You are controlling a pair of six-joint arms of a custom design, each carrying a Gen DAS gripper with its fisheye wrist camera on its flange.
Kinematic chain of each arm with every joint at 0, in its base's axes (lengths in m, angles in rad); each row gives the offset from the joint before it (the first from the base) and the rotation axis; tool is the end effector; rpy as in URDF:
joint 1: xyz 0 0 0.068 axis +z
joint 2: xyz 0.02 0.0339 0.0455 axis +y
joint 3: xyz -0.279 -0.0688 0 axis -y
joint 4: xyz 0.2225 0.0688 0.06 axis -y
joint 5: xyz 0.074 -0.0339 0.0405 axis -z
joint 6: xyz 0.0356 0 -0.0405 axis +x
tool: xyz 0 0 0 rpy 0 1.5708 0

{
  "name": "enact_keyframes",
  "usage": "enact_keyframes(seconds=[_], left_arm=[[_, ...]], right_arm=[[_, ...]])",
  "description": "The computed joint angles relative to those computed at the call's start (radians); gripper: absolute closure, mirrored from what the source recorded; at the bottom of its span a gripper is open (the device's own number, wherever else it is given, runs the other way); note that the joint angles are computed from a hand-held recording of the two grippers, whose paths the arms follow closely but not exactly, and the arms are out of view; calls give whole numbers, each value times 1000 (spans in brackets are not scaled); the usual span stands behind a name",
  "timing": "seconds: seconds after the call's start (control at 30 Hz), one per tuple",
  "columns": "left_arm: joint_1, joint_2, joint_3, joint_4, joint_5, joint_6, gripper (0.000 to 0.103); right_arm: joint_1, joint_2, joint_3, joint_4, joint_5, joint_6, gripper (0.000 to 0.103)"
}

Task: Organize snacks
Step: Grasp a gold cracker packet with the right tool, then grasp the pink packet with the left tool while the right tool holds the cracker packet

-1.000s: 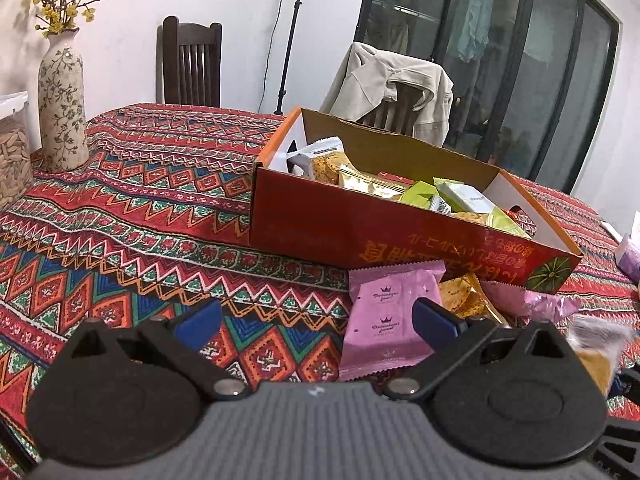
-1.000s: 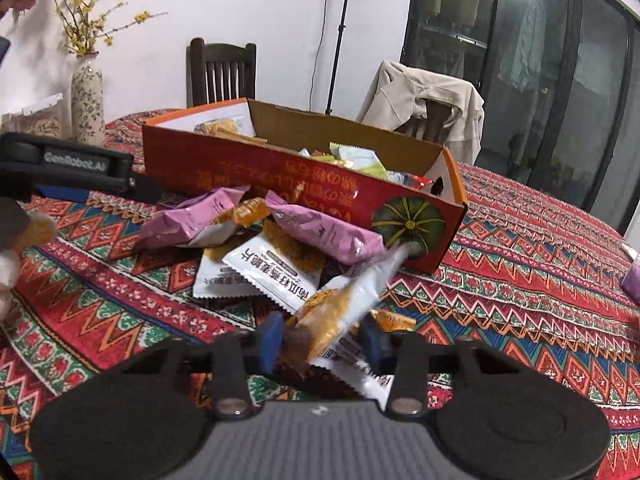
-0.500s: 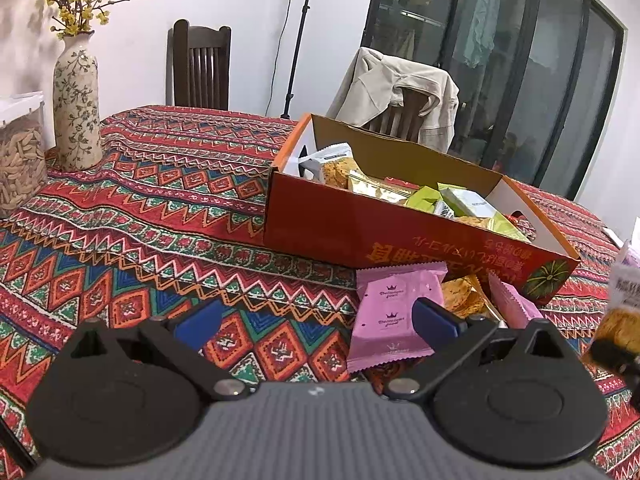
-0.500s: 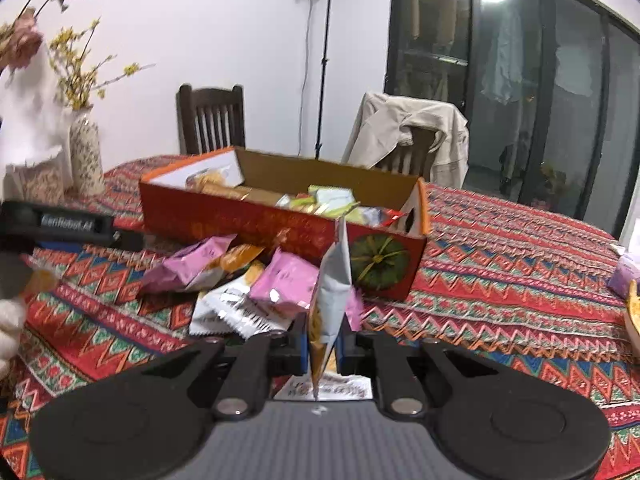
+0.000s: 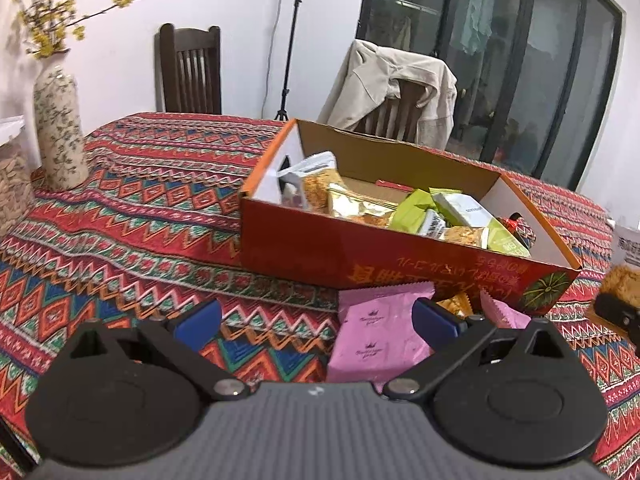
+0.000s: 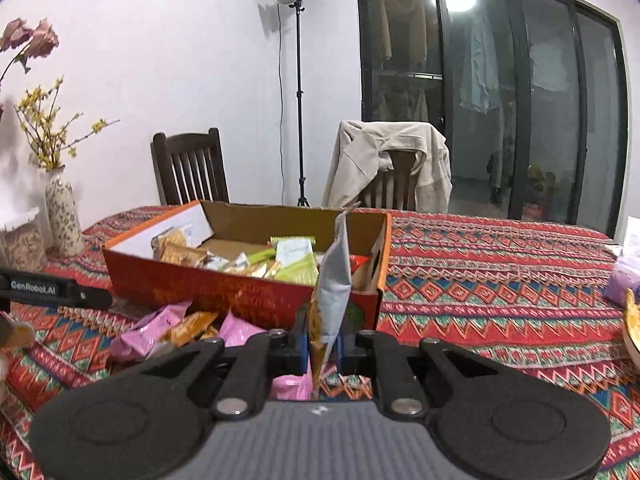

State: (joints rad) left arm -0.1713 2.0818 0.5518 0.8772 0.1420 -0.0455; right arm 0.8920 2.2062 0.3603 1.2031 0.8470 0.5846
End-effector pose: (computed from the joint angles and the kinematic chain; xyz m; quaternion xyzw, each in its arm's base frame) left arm 0.3068 -0.0582 0.0706 0.0876 0.8905 -0.1110 0.4325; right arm 0.1846 0.1864 0.0491 0.0569 0.8338 0.0028 0.5491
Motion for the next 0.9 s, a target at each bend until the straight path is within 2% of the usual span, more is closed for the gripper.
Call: enact_keyframes(seconds=[0.13, 0.23, 0.5, 0.57, 0.67, 0.73, 0.9], left_arm=[[-49, 26, 70, -77, -34, 9, 0], [-64, 65, 115, -112, -14, 10, 0], [-39, 141, 202, -202, 66, -26, 1], [-32, 147, 203, -203, 88, -27, 5], [-18, 148, 202, -203, 128, -27, 22], [-11, 147, 197, -199, 153, -21, 38], [-4, 143, 180, -177, 170, -29, 40]], right_arm=[[-59, 78, -11, 147, -76, -22, 91], [-89, 130, -24, 223, -121, -8, 91], [-85, 183, -27, 291, -153, 6, 91], [-78, 187, -23, 290, -151, 4, 91], [-72, 192, -24, 302, -148, 2, 91], [-71, 192, -27, 305, -147, 6, 91], [-67, 190, -25, 293, -139, 11, 91]])
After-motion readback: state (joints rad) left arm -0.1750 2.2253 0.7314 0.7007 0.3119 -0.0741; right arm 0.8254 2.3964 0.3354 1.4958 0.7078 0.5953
